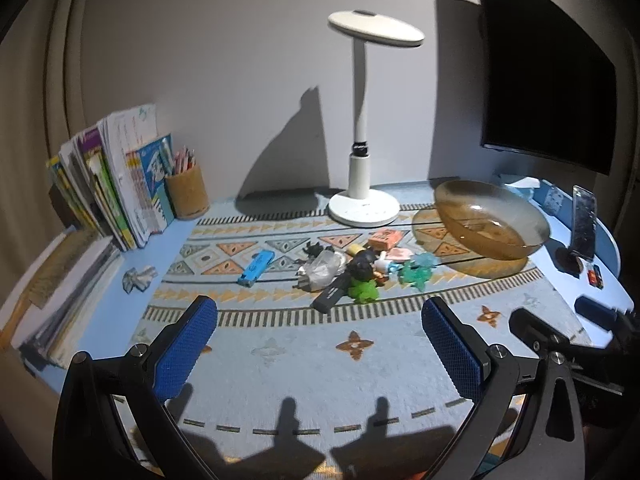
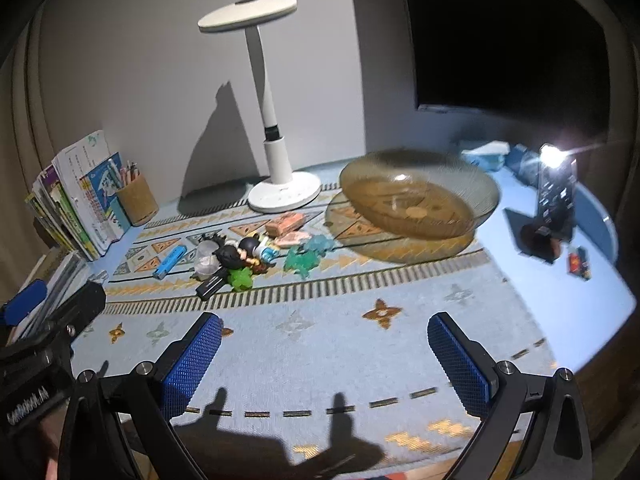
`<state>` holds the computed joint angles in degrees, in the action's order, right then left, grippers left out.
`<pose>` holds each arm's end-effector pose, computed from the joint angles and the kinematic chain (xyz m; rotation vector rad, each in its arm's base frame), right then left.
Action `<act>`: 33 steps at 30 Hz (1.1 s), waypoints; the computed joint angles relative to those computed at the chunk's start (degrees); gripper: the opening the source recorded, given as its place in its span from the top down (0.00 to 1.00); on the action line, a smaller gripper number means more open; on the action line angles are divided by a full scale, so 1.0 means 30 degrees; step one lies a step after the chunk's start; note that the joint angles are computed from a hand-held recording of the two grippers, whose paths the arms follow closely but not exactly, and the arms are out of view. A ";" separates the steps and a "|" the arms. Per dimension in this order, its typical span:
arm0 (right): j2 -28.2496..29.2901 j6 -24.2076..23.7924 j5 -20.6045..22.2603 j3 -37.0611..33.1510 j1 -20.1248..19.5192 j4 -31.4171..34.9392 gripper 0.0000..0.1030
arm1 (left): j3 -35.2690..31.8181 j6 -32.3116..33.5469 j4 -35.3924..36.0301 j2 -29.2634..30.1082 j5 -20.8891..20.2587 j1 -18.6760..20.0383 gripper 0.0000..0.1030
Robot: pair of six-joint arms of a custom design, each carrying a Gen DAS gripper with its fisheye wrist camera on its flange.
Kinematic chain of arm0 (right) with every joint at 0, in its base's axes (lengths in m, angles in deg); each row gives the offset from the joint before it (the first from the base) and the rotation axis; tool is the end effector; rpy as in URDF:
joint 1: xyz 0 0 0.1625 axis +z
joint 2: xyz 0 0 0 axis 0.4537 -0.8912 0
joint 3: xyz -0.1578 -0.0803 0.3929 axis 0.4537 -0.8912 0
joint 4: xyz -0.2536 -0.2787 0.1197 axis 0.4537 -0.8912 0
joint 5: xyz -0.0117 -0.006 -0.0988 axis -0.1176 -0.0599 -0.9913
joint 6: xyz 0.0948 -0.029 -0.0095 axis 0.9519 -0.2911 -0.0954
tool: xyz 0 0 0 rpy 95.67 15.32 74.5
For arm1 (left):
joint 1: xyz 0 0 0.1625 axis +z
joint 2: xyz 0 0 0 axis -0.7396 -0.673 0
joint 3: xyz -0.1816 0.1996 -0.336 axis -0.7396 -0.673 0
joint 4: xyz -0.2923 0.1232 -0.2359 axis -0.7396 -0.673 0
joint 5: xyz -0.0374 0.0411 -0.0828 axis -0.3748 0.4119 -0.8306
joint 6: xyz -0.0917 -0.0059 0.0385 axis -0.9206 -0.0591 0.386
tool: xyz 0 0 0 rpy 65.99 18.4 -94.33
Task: Organize rigid objects
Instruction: 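Set the emptied glass bowl down beside the monitor and pull both tools back, then grasp the blue lighter with the left gripper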
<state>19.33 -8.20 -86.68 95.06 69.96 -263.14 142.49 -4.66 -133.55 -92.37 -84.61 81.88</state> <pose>0.1094 -0.3568 0.1663 -0.0646 -2.0769 1.2301 -0.2520 -0.4235 0.0618 0.9058 2.2286 -1.0190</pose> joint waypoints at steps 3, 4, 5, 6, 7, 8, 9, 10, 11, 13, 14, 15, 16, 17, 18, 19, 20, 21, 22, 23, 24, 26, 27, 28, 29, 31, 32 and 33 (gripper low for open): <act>0.0362 -0.0274 0.1385 0.0095 -0.1059 -0.0214 0.00 | -0.0123 -0.0232 0.0027 0.0224 0.0061 0.0597 0.01; 0.0468 -0.0353 0.1699 0.0054 -0.1325 -0.0191 0.00 | -0.0169 -0.0218 0.0128 0.0299 0.0189 0.0732 0.01; 0.0594 -0.0438 0.2077 0.0009 -0.1608 -0.0232 0.00 | -0.0259 -0.0096 0.0196 0.0385 0.0296 0.0875 0.01; 0.0701 -0.0494 0.2481 -0.0039 -0.1858 -0.0281 0.00 | -0.0358 0.0070 0.0229 0.0496 0.0410 0.0988 0.01; 0.0803 -0.0546 0.2799 -0.0092 -0.2009 -0.0350 0.00 | -0.0473 0.0412 0.0053 0.0677 0.0511 0.1135 0.01; 0.0876 -0.0605 0.3010 -0.0147 -0.2105 -0.0374 0.00 | -0.0573 0.0687 -0.0095 0.0797 0.0475 0.1245 0.01; 0.0952 -0.0673 0.3176 -0.0186 -0.2168 -0.0408 0.00 | -0.0694 0.0972 -0.0206 0.0908 0.0339 0.1392 0.01; 0.1024 -0.0791 0.3308 -0.0282 -0.2199 -0.0373 0.00 | -0.0852 0.1279 -0.0252 0.1050 0.0092 0.1580 0.01; 0.1148 -0.0985 0.3328 -0.0447 -0.2187 -0.0308 0.00 | -0.0949 0.1443 -0.0206 0.1128 -0.0112 0.1695 0.01; 0.1352 -0.1203 0.3055 -0.0782 -0.2104 -0.0132 0.00 | -0.1200 0.1746 0.0058 0.1290 -0.0698 0.2017 0.01; 0.1463 -0.1304 0.2929 -0.0965 -0.2085 0.0040 0.00 | -0.1343 0.1863 0.0221 0.1378 -0.1034 0.2230 0.01; 0.1482 -0.1351 0.2902 -0.1059 -0.2112 0.0172 0.00 | -0.1466 0.1881 0.0416 0.1429 -0.1270 0.2417 0.01; 0.1522 -0.1381 0.2863 -0.1166 -0.2152 0.0338 0.00 | -0.1618 0.1863 0.0681 0.1475 -0.1562 0.2674 0.01; 0.1585 -0.1408 0.2750 -0.1325 -0.2169 0.0563 0.00 | -0.1688 0.1871 0.0835 0.1456 -0.1753 0.2862 0.01; 0.1639 -0.1460 0.2646 -0.1455 -0.2187 0.0730 0.00 | -0.1800 0.1894 0.1057 0.1402 -0.1982 0.3110 0.01; 0.1677 -0.1533 0.2469 -0.1595 -0.2218 0.0958 0.00 | -0.1958 0.1985 0.1275 0.1302 -0.2247 0.3459 0.01; 0.1694 -0.1597 0.2179 -0.1833 -0.2220 0.1382 0.00 | -0.2086 0.2164 0.1303 0.1217 -0.2423 0.3726 0.01; 0.1630 -0.1643 0.1999 -0.2063 -0.2265 0.1927 0.00 | -0.2239 0.2412 0.1324 0.1091 -0.2662 0.4010 0.01; 0.1542 -0.1635 0.1973 -0.2182 -0.2325 0.2312 0.00 | -0.2461 0.2639 0.1473 0.0922 -0.2955 0.4326 0.01; 0.1308 -0.1577 0.1930 -0.2413 -0.2414 0.3071 0.00 | -0.2816 0.2931 0.1760 0.0687 -0.3236 0.4711 0.01; 0.1148 -0.1596 0.1832 -0.2645 -0.2451 0.3575 0.00 | -0.3134 0.3236 0.1906 0.0600 -0.3389 0.4955 0.01; 0.0708 -0.1787 0.1609 -0.3274 -0.2468 0.4642 0.00 | -0.4121 0.4166 0.2241 0.0583 -0.3429 0.5467 0.01; 0.0335 -0.1774 0.1754 -0.3573 -0.2569 0.5451 0.00 | -0.4712 0.4615 0.2501 0.0679 -0.3365 0.5693 0.01; -0.0066 -0.1599 0.2038 -0.3829 -0.2713 0.6374 0.00 | -0.5354 0.5021 0.3030 0.0771 -0.3428 0.5926 0.01; -0.0411 -0.1404 0.2283 -0.4040 -0.2858 0.7175 0.00 | -0.6076 0.5355 0.3715 0.0895 -0.3562 0.6193 0.01; -0.0938 -0.1118 0.2518 -0.4759 -0.3109 0.8883 0.03 | -0.7630 0.5983 0.5337 0.1299 -0.3721 0.6693 0.01; -0.1089 -0.1155 0.2471 -0.5344 -0.3259 0.9820 0.05 | -0.8472 0.6336 0.6030 0.1633 -0.3679 0.6956 0.01; -0.1087 -0.1166 0.2440 -0.5664 -0.3307 1.0235 0.09 | -0.9183 0.6547 0.6714 0.1914 -0.3654 0.7186 0.01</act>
<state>16.07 -11.70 -79.36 78.07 60.04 -232.44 114.94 14.99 -113.41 -86.62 -95.58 103.44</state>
